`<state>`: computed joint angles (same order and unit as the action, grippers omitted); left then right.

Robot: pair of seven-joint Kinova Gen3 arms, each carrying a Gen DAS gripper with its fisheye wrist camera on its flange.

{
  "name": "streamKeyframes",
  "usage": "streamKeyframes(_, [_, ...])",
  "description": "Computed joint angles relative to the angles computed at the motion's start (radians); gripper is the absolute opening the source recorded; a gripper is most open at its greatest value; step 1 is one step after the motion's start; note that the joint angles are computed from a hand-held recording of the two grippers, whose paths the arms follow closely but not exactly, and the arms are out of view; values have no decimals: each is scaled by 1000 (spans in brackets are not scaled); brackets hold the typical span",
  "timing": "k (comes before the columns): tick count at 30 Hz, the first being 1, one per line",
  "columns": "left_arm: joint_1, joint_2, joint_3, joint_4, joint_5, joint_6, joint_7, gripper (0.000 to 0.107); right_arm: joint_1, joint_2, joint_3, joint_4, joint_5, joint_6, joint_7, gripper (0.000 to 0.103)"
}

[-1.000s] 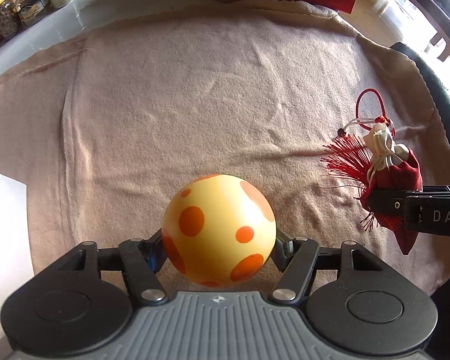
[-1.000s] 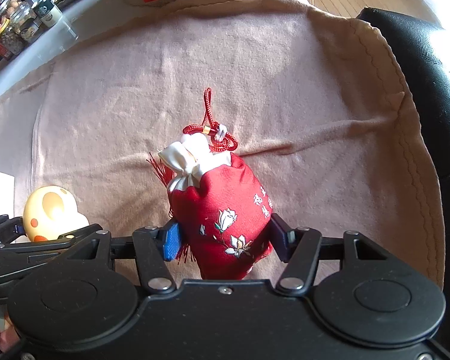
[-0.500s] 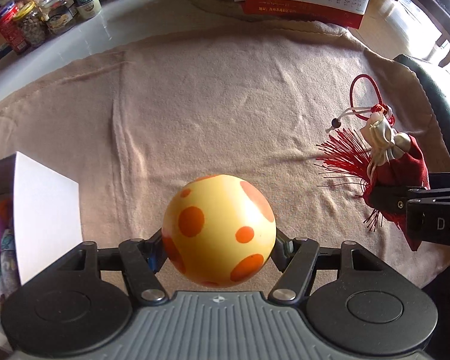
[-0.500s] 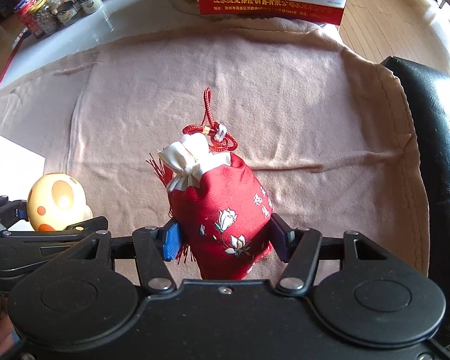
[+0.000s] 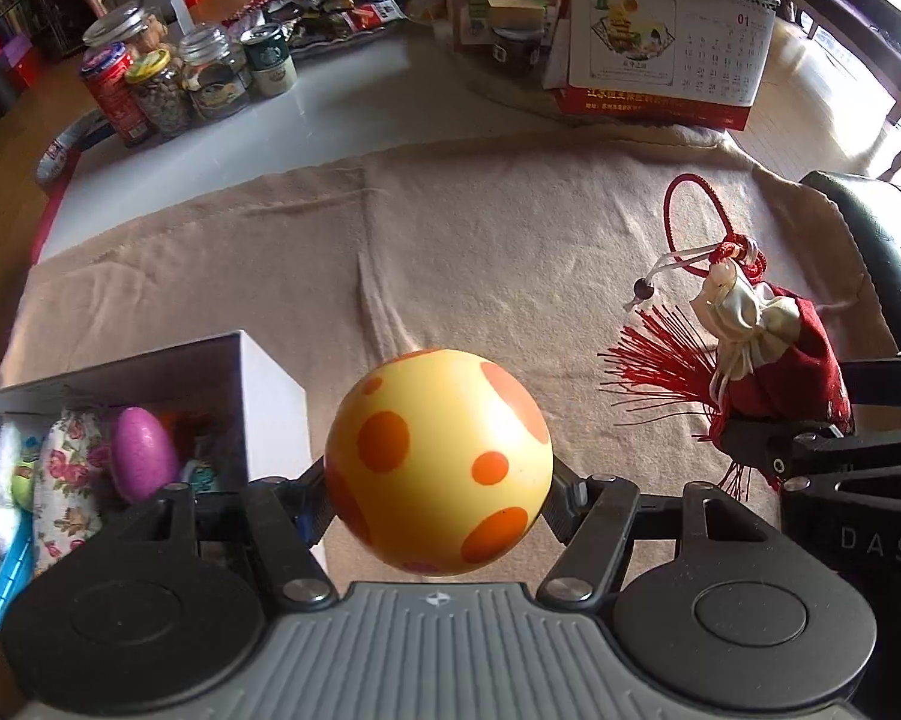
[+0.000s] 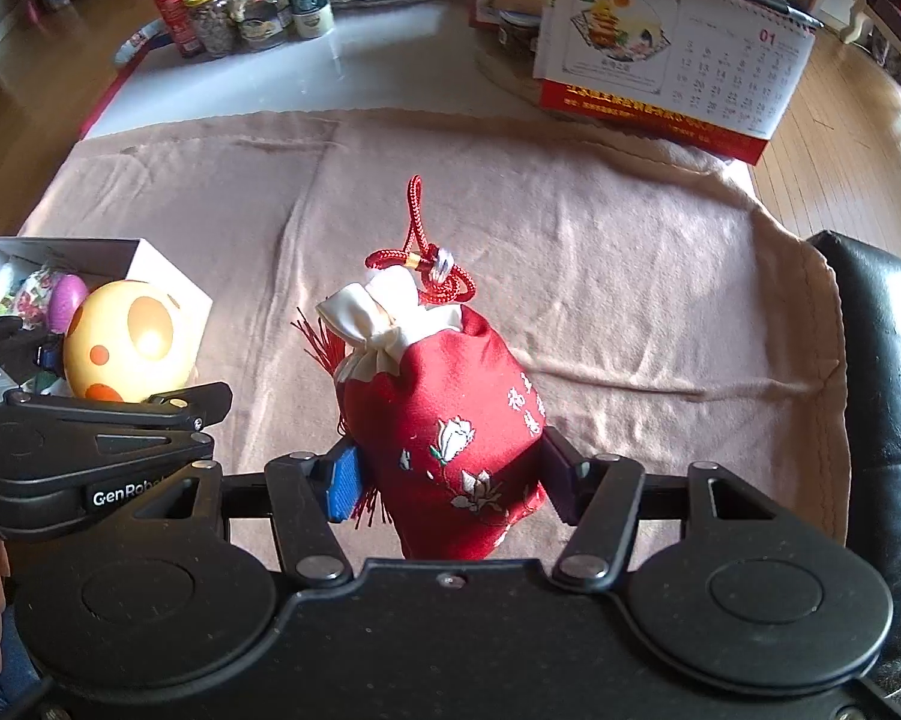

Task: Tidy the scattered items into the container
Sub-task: 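Carry the mushroom and red pouch over the white box with both tools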

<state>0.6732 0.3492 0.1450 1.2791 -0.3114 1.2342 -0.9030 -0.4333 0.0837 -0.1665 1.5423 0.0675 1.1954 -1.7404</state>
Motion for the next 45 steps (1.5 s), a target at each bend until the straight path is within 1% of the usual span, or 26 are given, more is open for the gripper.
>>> streamKeyframes(8, [-61,-109,-2,89,-18,14,-9,67,-81,14,-44,-49,8,13,-37,57])
streamKeyframes(16, [-167,-220,7,184,-26,31,-37,67,-176,47,-73,-104,25,20,-78,57])
streamKeyframes(25, [-295,-315,10,277,-15,43,-98,67,-274,99,-90,-165,30,31,-118,57])
streamKeyframes(36, [-421,-379,-7,347,-16,44,-185,67,-373,164,-94,-253,27,46,-144,57])
streamKeyframes(45, [-498,-388,-29,375,-24,31,-231,67,-424,218,-86,-304,15,52,-153,57])
